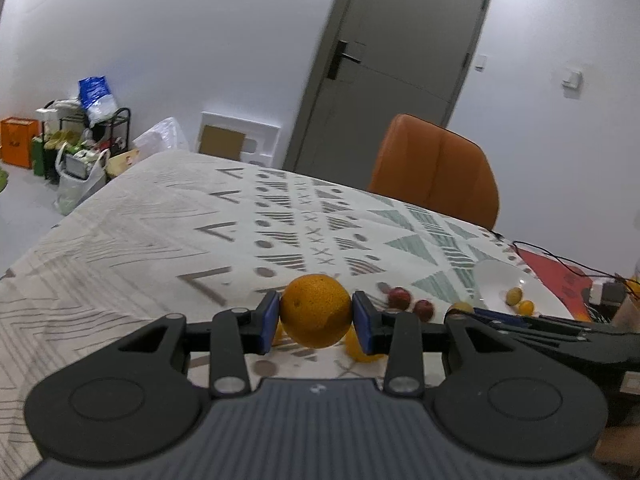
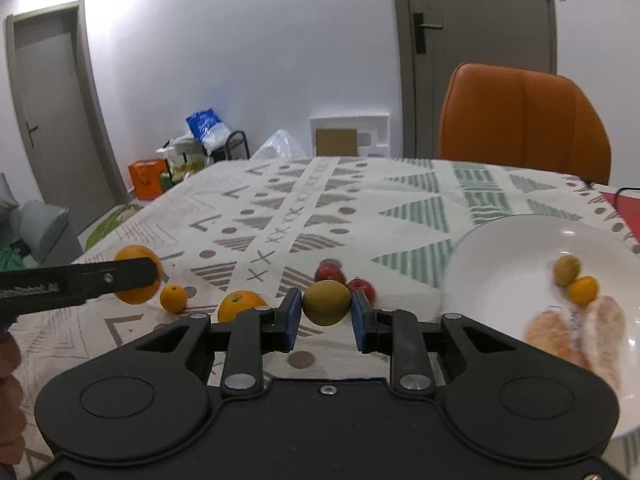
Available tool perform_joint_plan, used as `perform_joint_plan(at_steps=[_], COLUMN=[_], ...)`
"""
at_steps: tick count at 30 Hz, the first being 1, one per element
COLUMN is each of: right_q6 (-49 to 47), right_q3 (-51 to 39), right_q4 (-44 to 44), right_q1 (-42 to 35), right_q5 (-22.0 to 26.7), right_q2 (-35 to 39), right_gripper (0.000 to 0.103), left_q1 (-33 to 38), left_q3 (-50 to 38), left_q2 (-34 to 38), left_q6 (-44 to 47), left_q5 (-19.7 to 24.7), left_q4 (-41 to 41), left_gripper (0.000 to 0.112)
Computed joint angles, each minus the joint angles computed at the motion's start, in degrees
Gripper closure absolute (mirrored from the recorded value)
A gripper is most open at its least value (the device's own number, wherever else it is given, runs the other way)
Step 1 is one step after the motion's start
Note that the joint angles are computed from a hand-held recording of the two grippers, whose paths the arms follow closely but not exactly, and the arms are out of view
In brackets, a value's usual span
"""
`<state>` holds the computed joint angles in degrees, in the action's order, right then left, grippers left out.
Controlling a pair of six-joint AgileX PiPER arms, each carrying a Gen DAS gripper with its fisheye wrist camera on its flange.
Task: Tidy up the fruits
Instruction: 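Carry the large orange and yellow-green fruit over the white plate with both tools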
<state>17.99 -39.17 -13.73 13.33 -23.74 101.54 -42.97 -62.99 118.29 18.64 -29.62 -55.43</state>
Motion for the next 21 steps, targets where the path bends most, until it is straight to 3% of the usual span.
perform_joint_plan(at_steps=[21], right_q6=[6.2], right_q3=[10.4], right_q4=[-8.1], right_q1=[-14.5], right_q5=[-9.6], right_q2=[-5.3], right_gripper=[0.078], left_q1=[-5.8], left_q3=[-14.5], left_q2=[6.0], left_q6=[21.3], left_q5=[4.2], left_q4=[-15.5], left_gripper=[0.074])
